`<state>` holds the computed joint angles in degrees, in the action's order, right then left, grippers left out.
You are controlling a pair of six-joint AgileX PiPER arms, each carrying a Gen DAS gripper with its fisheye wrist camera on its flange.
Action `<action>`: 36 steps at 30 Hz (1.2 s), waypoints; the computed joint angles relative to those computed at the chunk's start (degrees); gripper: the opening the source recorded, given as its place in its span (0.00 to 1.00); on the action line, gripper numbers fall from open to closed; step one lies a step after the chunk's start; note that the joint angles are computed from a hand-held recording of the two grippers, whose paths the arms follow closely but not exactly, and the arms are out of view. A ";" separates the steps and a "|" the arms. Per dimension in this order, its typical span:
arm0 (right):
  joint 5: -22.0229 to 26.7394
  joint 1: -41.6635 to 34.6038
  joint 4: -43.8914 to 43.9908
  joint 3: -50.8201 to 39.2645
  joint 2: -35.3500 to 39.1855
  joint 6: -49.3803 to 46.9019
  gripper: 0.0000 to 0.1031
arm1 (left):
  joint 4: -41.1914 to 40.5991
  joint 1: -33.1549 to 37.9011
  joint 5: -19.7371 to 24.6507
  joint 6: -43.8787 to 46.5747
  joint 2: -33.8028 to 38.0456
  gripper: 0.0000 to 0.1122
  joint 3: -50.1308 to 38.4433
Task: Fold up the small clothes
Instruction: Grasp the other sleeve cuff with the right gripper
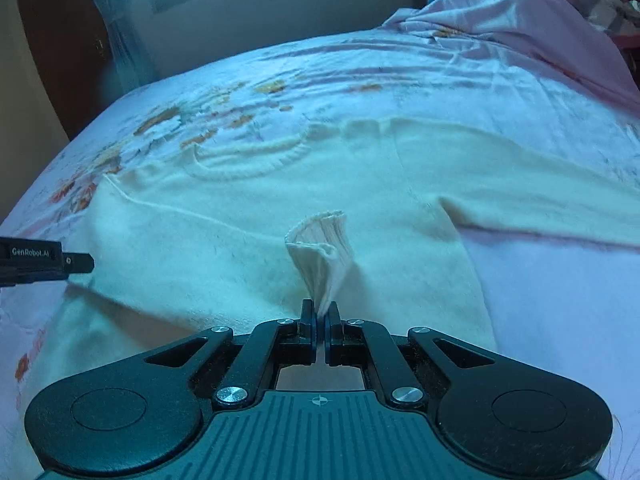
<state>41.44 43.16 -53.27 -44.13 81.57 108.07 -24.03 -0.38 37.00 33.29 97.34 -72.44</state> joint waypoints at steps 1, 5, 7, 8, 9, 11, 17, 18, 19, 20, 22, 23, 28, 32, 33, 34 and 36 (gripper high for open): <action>-0.20 0.88 -0.51 1.85 -1.45 1.50 0.02 | 0.93 -0.46 -0.46 -0.95 -0.09 0.35 0.54; -1.14 0.64 -2.37 4.77 -5.77 5.91 0.44 | 2.92 -1.22 -2.26 -1.72 -0.97 0.35 2.15; -2.22 -1.54 -2.12 4.54 -5.95 4.80 0.49 | 3.02 -1.01 -1.99 -2.04 -1.25 0.36 1.98; -4.64 -3.62 -1.53 5.04 -6.38 4.34 0.49 | 2.87 -0.81 -1.79 -2.04 -1.41 0.36 1.88; -6.79 -5.67 -1.02 5.39 -6.29 4.28 0.49 | 2.90 -0.66 -1.78 -2.08 -1.52 0.36 1.84; -9.38 -8.13 -0.73 6.39 -6.25 5.24 0.48 | 3.64 -0.60 -2.19 -2.45 -1.47 0.36 1.85; -10.30 -10.42 -4.88 6.18 -4.77 5.59 0.05 | 5.29 -0.82 -3.22 -4.36 -0.78 0.36 1.76; -10.49 -10.83 -6.35 6.00 -4.31 5.95 0.05 | 5.26 -0.92 -3.56 -4.54 -0.81 0.36 1.87; -10.13 -11.19 -8.26 5.77 -4.00 6.77 0.04 | 5.05 -1.00 -3.85 -4.63 -0.83 0.36 1.94; -8.93 -11.26 -10.45 5.57 -4.16 8.48 0.04 | 4.83 -1.05 -4.24 -4.72 -0.92 0.36 2.04; -6.83 -12.28 -13.87 5.81 -5.78 11.12 0.04 | 4.76 -1.32 -5.40 -5.25 -1.14 0.36 2.36; -7.11 -14.07 -13.90 5.86 -6.35 10.39 0.04 | 4.62 -1.40 -5.72 -5.31 -1.06 0.36 2.30; -16.44 -22.24 -8.75 9.54 -4.14 4.50 0.05 | 8.88 -2.88 -7.26 -8.96 0.32 0.38 2.30; -9.04 -17.75 -6.83 9.12 -6.24 2.61 0.05 | 9.05 -2.49 -7.02 -7.93 -0.06 0.38 2.53; -5.69 -16.00 -7.15 8.78 -6.68 3.43 0.05 | 7.11 -1.92 -6.70 -6.17 -0.50 0.38 2.50; -2.08 -13.78 -8.52 8.62 -7.21 5.12 0.05 | 4.78 -1.40 -6.54 -4.02 -1.04 0.38 2.50; 2.11 -10.92 -10.99 7.79 -7.66 6.71 0.05 | 2.32 -1.42 -6.37 -1.66 -1.52 0.39 2.16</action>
